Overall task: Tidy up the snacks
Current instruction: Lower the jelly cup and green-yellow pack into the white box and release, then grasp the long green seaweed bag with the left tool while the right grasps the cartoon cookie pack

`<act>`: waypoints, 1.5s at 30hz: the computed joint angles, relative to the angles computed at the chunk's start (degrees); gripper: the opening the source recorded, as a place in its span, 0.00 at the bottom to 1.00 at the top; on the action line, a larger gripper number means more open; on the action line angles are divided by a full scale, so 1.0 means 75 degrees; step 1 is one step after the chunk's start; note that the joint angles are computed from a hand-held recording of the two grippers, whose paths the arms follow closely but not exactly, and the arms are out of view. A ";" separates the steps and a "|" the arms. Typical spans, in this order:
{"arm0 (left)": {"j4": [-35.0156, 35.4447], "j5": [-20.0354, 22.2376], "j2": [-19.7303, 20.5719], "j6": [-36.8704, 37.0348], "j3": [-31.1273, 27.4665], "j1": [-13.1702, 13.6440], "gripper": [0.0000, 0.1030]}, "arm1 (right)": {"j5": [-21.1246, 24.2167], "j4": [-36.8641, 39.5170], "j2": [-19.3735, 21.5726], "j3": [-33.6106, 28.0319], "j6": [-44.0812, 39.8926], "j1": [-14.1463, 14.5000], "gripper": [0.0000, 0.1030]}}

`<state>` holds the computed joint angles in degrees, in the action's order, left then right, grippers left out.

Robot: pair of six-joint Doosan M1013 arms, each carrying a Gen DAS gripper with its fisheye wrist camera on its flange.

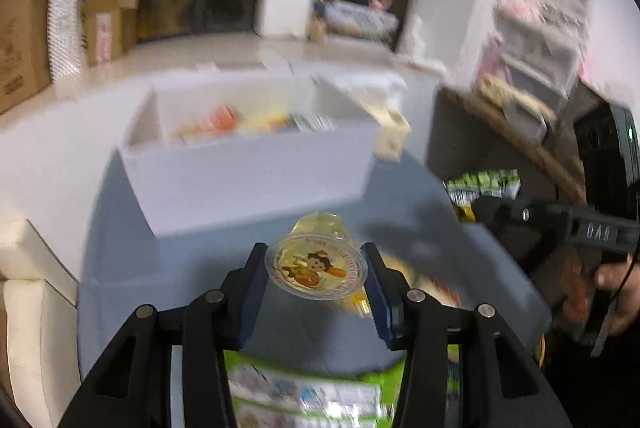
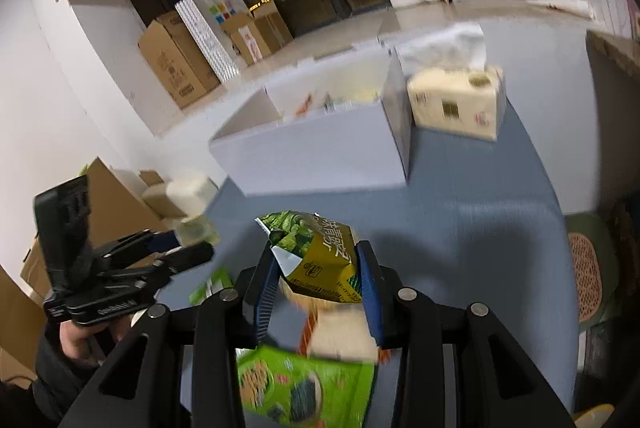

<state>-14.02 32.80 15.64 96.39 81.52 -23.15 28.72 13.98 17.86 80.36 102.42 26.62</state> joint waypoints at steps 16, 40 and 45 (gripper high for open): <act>0.1682 0.1626 0.1917 -0.1699 -0.3454 0.0363 0.49 | 0.2337 -0.0998 0.2242 -0.4226 0.0743 -0.0308 0.40; 0.1862 0.2641 0.2345 -0.2221 -0.4121 0.0461 1.00 | 0.2743 -0.0853 0.2802 -0.5075 0.1095 -0.0544 1.00; 0.1629 0.1746 0.1391 -0.1827 -0.2610 0.0411 1.00 | 0.1716 -0.0386 0.2020 -0.3769 0.0409 -0.0481 1.00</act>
